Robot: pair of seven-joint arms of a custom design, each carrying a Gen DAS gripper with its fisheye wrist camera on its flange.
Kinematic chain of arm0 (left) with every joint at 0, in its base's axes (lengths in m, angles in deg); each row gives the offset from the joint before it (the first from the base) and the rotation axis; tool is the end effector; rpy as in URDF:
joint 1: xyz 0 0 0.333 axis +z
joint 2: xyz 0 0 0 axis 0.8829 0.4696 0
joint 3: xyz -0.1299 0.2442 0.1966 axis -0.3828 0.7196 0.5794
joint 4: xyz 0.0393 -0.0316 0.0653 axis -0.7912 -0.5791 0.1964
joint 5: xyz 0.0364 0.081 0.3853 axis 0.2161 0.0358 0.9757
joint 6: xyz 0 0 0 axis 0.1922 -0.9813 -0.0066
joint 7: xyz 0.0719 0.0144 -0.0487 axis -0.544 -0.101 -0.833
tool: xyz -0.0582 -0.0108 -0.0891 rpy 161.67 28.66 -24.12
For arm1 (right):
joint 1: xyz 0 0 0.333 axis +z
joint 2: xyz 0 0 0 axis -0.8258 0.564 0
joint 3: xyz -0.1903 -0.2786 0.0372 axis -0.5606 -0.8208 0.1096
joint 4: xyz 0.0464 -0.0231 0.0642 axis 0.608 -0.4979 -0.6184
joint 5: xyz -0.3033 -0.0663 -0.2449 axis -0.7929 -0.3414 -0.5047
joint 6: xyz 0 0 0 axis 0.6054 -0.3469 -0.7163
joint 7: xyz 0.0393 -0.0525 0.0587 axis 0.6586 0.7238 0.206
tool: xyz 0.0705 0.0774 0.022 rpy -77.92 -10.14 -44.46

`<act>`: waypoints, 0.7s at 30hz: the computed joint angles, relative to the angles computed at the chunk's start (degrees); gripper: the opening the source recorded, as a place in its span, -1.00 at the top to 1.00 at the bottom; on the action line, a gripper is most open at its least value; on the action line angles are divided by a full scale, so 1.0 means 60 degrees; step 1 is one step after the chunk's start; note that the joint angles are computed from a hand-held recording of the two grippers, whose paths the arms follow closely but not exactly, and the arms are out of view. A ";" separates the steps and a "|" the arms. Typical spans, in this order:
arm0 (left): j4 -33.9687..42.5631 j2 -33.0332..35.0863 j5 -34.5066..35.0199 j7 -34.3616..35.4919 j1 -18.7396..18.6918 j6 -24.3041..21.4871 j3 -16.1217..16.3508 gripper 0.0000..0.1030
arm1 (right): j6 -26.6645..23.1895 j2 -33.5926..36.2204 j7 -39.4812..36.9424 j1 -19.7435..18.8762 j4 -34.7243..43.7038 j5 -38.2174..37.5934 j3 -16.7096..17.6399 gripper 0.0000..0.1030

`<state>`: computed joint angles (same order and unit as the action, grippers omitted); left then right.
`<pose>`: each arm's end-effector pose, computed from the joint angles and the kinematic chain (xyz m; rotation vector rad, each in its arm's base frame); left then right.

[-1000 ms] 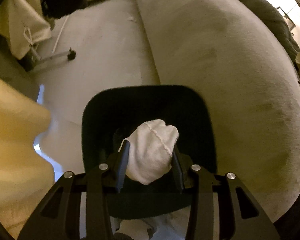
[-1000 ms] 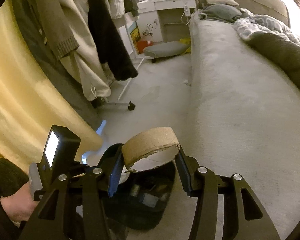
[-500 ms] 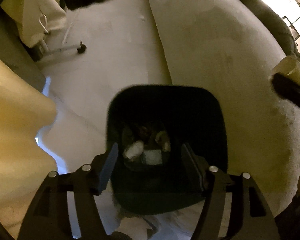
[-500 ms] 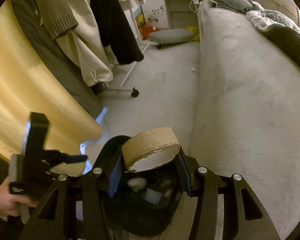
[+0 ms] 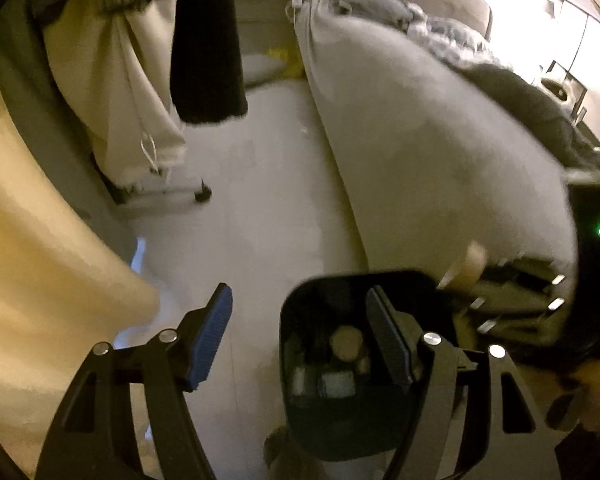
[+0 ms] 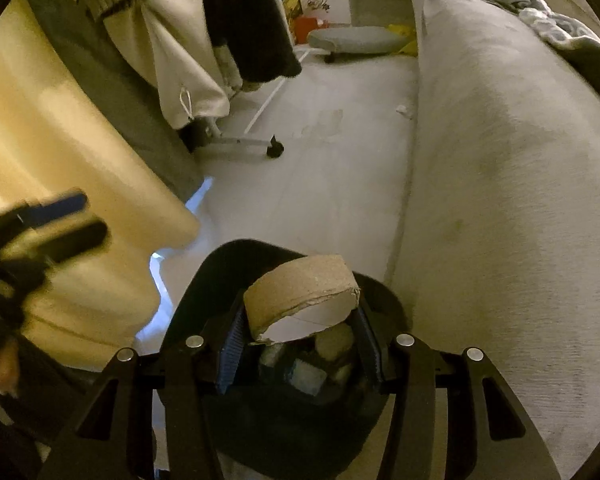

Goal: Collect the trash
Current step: 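Open the left tool over the bin while the right tool drops the tape roll in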

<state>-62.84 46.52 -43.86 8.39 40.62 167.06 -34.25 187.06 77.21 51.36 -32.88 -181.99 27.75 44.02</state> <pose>0.4042 -0.3780 0.5468 -1.8177 2.0173 -0.7609 0.4714 0.2413 0.4601 -2.1321 1.4893 -0.1971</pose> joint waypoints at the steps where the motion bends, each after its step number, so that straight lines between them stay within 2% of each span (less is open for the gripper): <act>1: 0.0024 -0.0056 0.0137 -0.0113 0.0029 0.0083 -0.0018 -0.40 | -0.0042 0.0047 0.0007 -0.0001 0.0032 -0.0025 0.0007 0.02; 9: 0.0144 -0.0413 0.1612 -0.0987 0.0435 0.0971 -0.0251 -0.40 | -0.0276 0.0293 -0.0121 0.0065 0.0213 -0.0058 0.0109 0.02; 21: 0.0228 -0.0775 0.2629 -0.1836 0.0882 0.1828 -0.0537 -0.29 | -0.1009 0.0809 0.0136 0.0072 0.0400 -0.0675 0.0289 0.00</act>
